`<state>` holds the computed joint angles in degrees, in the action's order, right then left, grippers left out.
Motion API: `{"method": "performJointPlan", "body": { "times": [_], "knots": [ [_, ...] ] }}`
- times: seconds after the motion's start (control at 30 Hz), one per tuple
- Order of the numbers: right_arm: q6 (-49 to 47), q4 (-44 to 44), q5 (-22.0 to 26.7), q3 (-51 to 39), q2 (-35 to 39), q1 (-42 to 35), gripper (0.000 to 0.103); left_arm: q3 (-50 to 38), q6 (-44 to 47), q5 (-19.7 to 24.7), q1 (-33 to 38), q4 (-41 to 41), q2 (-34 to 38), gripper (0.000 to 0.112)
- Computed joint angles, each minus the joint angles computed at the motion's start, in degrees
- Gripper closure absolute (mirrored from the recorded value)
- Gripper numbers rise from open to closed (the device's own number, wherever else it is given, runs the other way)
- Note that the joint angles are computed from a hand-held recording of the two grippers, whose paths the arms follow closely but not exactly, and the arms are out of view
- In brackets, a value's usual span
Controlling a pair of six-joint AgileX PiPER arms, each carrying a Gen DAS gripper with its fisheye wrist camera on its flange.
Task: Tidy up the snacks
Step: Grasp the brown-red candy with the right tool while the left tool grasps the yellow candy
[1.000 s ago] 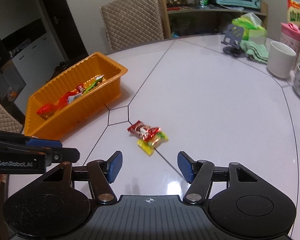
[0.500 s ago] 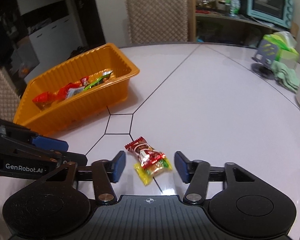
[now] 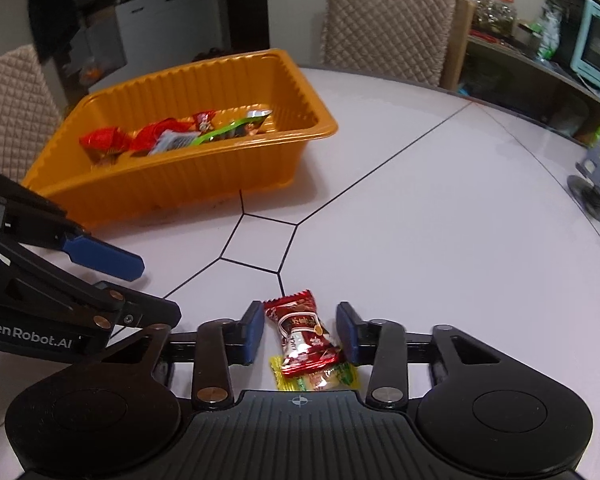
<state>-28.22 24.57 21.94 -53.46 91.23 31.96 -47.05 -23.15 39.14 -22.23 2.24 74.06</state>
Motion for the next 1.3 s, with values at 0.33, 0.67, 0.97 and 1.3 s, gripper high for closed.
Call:
{"method": "performJointPlan", "body": {
  "times": [0.33,0.67,0.97,1.3],
  "knots": [
    [-4.5,10.2,-1.8,2.9,-2.5,-2.6,0.077,-0.4,1.4,-0.4,0.0,-0.7,0.3,0.071],
    [6.0,9.3,0.0,7.0,-10.9,-9.7,0.077,-1.2,13.3,-3.6,-0.8,-8.8,1.7,0.071],
    [14.7,4.1,1.0,10.9,-15.3,-12.4,0.077,-3.0,24.6,-7.8,-4.5,-14.5,7.3,0.071],
    [17.0,3.0,1.0,12.9,-17.5,-14.6,0.077,-5.9,26.0,-11.2,-7.5,-11.4,12.8,0.075]
  ]
}}
